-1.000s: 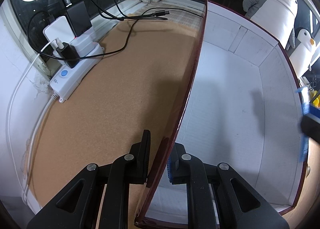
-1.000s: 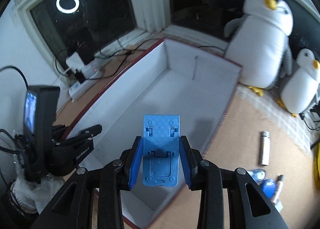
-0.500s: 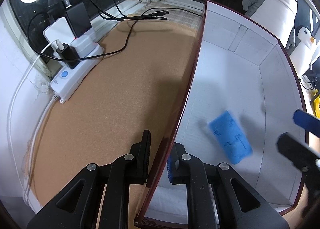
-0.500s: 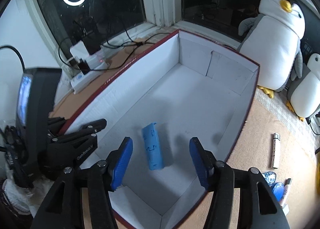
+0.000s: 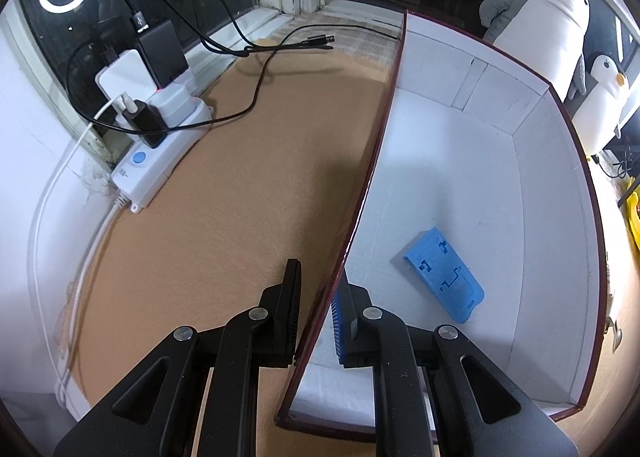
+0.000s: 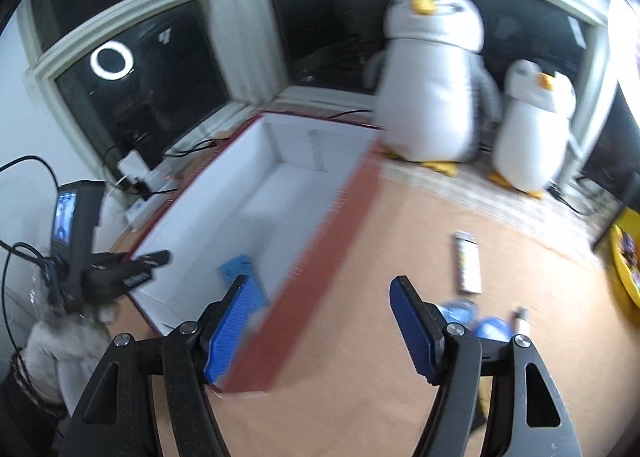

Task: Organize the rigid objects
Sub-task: 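Carry the phone stand into the box and open the right gripper, then move the right gripper back to the items and close on the white charger plug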

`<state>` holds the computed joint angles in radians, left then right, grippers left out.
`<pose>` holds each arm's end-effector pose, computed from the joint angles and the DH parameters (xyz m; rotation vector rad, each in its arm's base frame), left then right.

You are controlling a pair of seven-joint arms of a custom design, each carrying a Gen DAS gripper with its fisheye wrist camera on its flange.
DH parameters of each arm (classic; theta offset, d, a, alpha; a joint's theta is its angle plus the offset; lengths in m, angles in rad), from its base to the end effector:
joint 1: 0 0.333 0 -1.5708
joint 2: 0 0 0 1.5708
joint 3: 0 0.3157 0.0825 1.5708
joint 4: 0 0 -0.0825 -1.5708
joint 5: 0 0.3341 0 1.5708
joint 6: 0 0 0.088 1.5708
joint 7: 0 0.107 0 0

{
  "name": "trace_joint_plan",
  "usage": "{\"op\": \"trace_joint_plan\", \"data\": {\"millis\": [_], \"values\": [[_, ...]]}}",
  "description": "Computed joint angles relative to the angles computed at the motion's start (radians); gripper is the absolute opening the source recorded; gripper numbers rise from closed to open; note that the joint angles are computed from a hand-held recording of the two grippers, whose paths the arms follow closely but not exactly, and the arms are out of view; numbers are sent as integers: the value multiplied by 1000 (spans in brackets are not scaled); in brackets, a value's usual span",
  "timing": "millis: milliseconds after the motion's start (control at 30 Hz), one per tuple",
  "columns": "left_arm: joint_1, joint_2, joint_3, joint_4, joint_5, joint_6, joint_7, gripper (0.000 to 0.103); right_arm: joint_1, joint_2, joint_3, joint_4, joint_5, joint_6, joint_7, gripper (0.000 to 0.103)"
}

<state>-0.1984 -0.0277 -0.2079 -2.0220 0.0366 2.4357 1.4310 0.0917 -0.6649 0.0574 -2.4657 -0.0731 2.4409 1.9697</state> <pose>0.4934 -0.2134 0.5293 -1.7010 2.2833 -0.5310 0.3444 0.0570 0.6028 -1.6253 2.0082 -0.5362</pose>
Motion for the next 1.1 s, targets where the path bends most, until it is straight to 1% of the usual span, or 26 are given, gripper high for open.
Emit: {"op": "trace_joint_plan", "data": {"millis": [167, 267, 467, 567, 767, 833, 900, 933, 1100], "values": [[0, -21, 0, -9, 0, -3, -5, 12, -84, -144, -28, -75, -34, -86, 25, 67], [-1, -31, -1, -14, 7, -5, -11, 12, -137, -203, -46, -96, -49, -154, 41, 67], [1, -52, 0, -32, 6, -3, -14, 12, -235, -296, -96, -153, -77, -240, 54, 67], [2, -56, 1, -37, 4, -3, -14, 12, -264, -331, -131, -189, -69, -260, 51, 67], [4, -59, 1, -45, 9, 2, -18, 13, -304, -335, -162, -236, -42, -263, 50, 67], [5, -59, 1, -45, 12, 2, -18, 13, -313, -318, -163, -246, -36, -258, 51, 66], [5, -59, 1, -44, 12, 2, -19, 12, -317, -299, -168, -250, -26, -251, 49, 60], [5, -61, 1, -45, 12, 2, -20, 12, -320, -290, -169, -255, -25, -245, 48, 58], [5, -61, 1, -45, 11, 1, -20, 12, -330, -239, -174, -255, -12, -234, 45, 57]]}}
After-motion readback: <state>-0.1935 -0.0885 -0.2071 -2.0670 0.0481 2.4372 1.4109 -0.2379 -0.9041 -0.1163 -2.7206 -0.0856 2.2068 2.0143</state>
